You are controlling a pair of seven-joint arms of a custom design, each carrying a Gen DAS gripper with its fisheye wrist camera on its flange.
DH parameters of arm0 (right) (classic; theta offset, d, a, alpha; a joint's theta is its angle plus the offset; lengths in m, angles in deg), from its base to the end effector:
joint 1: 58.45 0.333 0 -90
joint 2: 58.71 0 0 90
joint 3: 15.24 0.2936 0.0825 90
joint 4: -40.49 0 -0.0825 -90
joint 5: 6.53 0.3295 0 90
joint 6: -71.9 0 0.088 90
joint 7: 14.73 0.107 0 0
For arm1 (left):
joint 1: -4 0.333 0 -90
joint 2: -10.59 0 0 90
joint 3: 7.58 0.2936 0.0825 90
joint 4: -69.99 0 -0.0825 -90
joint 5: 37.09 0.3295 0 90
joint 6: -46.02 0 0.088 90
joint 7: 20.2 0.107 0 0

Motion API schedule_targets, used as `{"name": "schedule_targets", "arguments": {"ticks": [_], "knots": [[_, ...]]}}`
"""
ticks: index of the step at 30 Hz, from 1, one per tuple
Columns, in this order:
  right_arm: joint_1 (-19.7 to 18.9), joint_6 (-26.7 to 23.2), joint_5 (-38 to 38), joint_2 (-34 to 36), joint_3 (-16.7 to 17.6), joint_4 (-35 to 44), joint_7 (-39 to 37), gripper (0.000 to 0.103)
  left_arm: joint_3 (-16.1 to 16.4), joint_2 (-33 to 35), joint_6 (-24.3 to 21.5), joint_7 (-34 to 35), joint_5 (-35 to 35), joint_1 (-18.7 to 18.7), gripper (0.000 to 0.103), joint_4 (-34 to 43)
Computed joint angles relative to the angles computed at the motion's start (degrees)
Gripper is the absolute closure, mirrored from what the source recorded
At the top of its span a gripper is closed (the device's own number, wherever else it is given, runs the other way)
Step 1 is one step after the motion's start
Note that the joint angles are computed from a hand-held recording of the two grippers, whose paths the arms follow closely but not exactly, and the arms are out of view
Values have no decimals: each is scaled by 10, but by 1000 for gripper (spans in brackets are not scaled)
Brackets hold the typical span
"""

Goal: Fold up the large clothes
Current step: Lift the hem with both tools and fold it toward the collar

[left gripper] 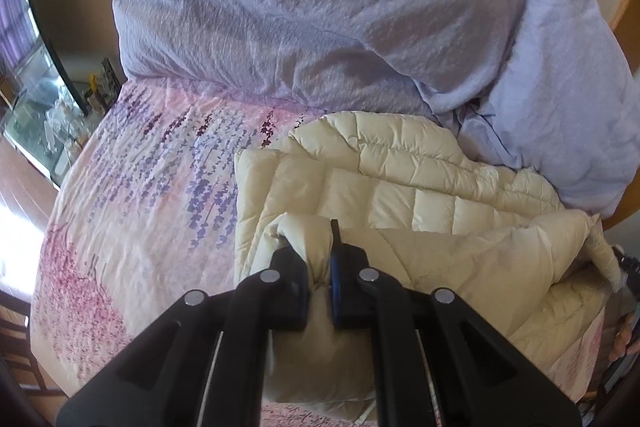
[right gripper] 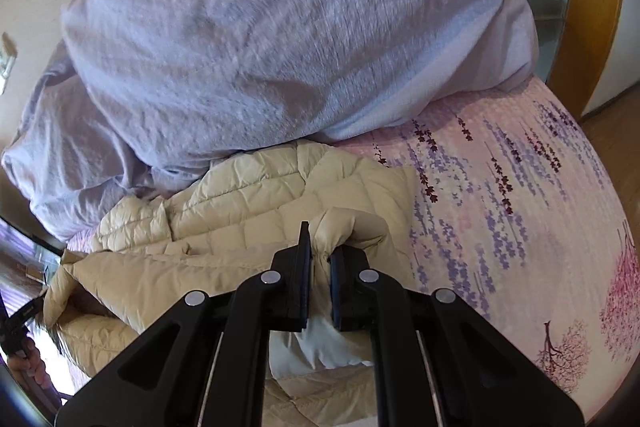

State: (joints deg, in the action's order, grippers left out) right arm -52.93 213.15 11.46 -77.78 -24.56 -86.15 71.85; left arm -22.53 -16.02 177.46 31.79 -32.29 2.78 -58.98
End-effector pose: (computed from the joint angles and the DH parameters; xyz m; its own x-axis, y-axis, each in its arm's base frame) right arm 0.4531 -0.0394 0.5741 -0.0997 -0.9444 -0.3135 -0.8134 0.2588 -0.5210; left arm 0.3938 -0.1313 0.5847 0.2974 -0.9458 0.1301 -0.8130 -0.3223 -0.4849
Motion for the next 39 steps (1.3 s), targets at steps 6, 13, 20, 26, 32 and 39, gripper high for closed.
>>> {"name": "schedule_targets", "arguments": {"ticks": [6,13,20,26,32,39], "knots": [[-5,-22,13,57,5,49,22,87,9,38,2,-23,-9,8,90,24],[-28,-73,117,127,6,122,16,33,24,98,14,-30,-22,5,78,71],[-58,-110,177,165,21,179,7,30,31,143,5,-39,-6,-2,63,126],[-72,-99,223,148,24,180,-10,28,36,145,13,-52,22,1,47,151],[-65,-56,170,91,20,143,-30,28,34,139,3,-32,57,1,47,176],[-38,-13,43,37,26,52,-44,28,13,109,12,-32,93,-5,44,124]]}}
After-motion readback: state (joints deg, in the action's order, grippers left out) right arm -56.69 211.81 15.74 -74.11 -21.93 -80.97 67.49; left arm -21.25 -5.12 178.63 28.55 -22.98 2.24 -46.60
